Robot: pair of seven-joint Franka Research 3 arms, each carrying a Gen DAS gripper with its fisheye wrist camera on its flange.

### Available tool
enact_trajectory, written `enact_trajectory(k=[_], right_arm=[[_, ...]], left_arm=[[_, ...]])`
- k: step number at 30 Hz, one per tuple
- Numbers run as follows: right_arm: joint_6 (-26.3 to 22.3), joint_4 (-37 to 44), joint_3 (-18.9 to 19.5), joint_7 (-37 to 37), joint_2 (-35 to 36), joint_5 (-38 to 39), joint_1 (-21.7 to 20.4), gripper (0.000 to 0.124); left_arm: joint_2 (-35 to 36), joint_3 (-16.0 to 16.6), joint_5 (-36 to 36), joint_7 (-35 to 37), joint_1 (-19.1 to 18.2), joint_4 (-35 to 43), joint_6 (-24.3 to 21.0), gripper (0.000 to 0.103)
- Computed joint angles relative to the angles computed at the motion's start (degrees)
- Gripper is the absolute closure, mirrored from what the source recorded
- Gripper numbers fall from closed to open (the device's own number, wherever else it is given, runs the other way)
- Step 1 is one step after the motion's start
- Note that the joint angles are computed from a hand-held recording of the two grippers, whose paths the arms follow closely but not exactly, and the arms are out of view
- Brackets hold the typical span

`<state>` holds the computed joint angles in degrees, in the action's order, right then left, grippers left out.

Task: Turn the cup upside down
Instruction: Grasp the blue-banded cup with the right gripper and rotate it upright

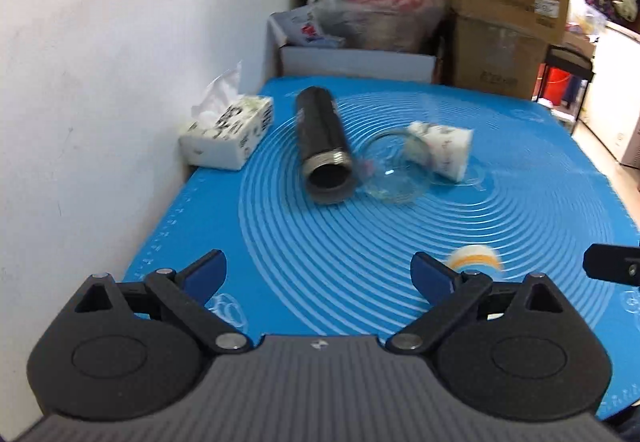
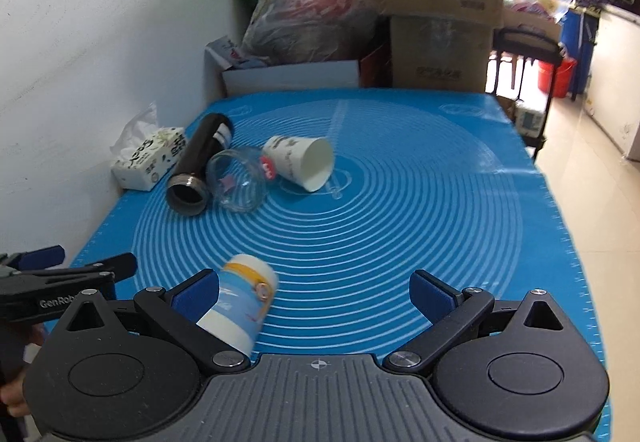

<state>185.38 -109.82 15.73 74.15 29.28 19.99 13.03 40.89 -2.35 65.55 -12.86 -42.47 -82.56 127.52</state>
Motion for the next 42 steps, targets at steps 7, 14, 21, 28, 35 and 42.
enact_trajectory(k=[7,14,21,28,35,42], right_arm=[[-13.9,13.2,-2.3,3.1,7.2,2.1,3.2,0.027],[-24.4,24.8,-7.1,6.9,14.1,0.8,8.0,0.033],[-32.5,33.7,-8.1,9.6,19.1,-1.0,9.4,0.046],[-36.0,37.0,-7.1,9.4,21.3,-0.2,8.5,0.064],[-21.1,27.7,-7.1,4.5,17.1,0.2,8.9,0.065],[6.3,21.7,-25.5,9.4,19.5,-3.4,23.5,0.065]], left_arm=[[-0.4,0.3,-0.3,-1.0,1.6,-2.6,-0.4,0.005],[-1.2,0.6,0.8,-4.4,3.9,-5.6,4.3,0.005],[0.0,0.6,-0.2,-3.8,4.7,-4.8,5.2,0.005],[-0.4,1.1,1.2,-6.1,4.4,-5.8,6.7,0.005],[-0.4,1.1,1.9,-6.9,3.9,-5.5,6.7,0.005],[1.0,0.8,1.5,-6.2,3.6,-3.5,6.9,0.005]])
